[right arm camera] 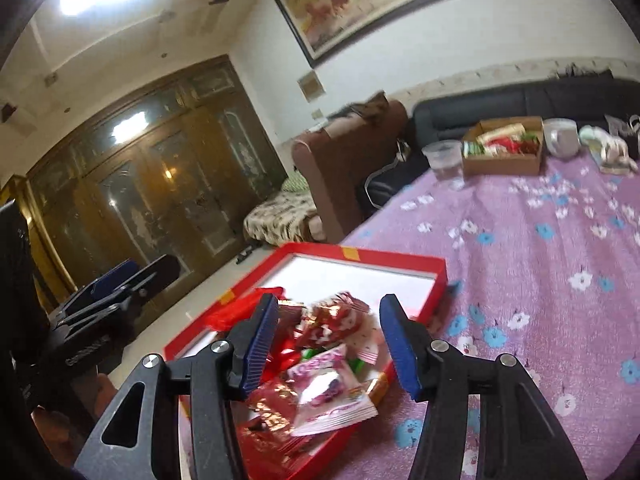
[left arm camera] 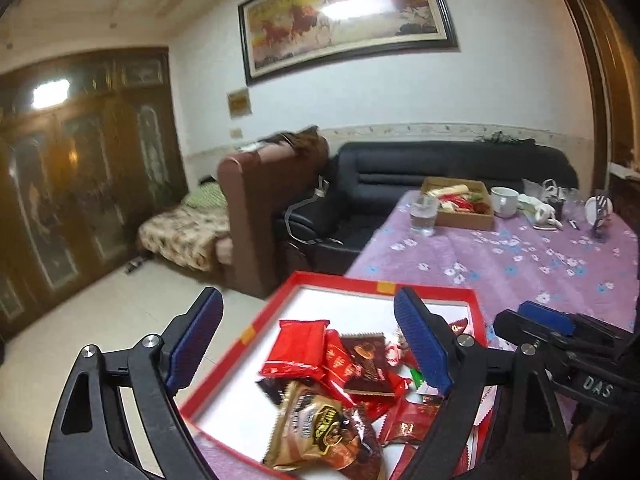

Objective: Organize snacks

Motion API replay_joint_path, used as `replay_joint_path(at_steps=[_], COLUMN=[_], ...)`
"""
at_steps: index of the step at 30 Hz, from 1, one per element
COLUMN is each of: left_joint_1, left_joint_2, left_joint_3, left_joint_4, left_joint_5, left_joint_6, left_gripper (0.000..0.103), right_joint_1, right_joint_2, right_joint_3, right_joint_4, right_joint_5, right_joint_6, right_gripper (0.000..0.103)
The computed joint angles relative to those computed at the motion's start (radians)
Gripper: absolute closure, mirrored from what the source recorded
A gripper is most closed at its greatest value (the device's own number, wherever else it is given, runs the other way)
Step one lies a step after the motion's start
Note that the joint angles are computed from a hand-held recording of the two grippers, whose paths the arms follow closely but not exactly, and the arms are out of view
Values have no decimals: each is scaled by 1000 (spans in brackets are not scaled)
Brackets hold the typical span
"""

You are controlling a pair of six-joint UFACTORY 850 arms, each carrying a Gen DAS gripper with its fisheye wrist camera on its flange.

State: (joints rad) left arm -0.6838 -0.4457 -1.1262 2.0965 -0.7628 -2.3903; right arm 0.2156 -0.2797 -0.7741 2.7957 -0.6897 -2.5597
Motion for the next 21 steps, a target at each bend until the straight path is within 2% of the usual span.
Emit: replay_joint_path(at_steps=[3,4,6,8,11,14,17,21], left_joint_1=[-23,-26,-17,-7,-9,-1,8,17], left_joint_2=[72,92,149,174,136,95,65,47], left_joint_3=[47,65,126,153,116,66,39,35], left_joint_4=[-65,-58,55,123,-34,-181,-264,-301], left_joint_5=[16,29,88,132,128,159,140,130], left_joint_6=[36,19,-97,-179,-37,106,153,172], left_gripper=[14,10,0,0,0,0,0,0], right_joint_1=[12,14,27,32,44,54,53,61], right_joint_2=[43,53,81,103,128,151,162,168], right_joint_3=[48,54,75,95,116,132,143,143], right_joint_4=[8,10,20,-3,9,22,25,38], right_joint_5=[-52,-58,-66,-76,-73,-62,-66,-52], right_joint_6=[-17,-24,-45,-32,-51,-62,-65,-70], right_gripper=[44,44,43,43,42,38,37,36])
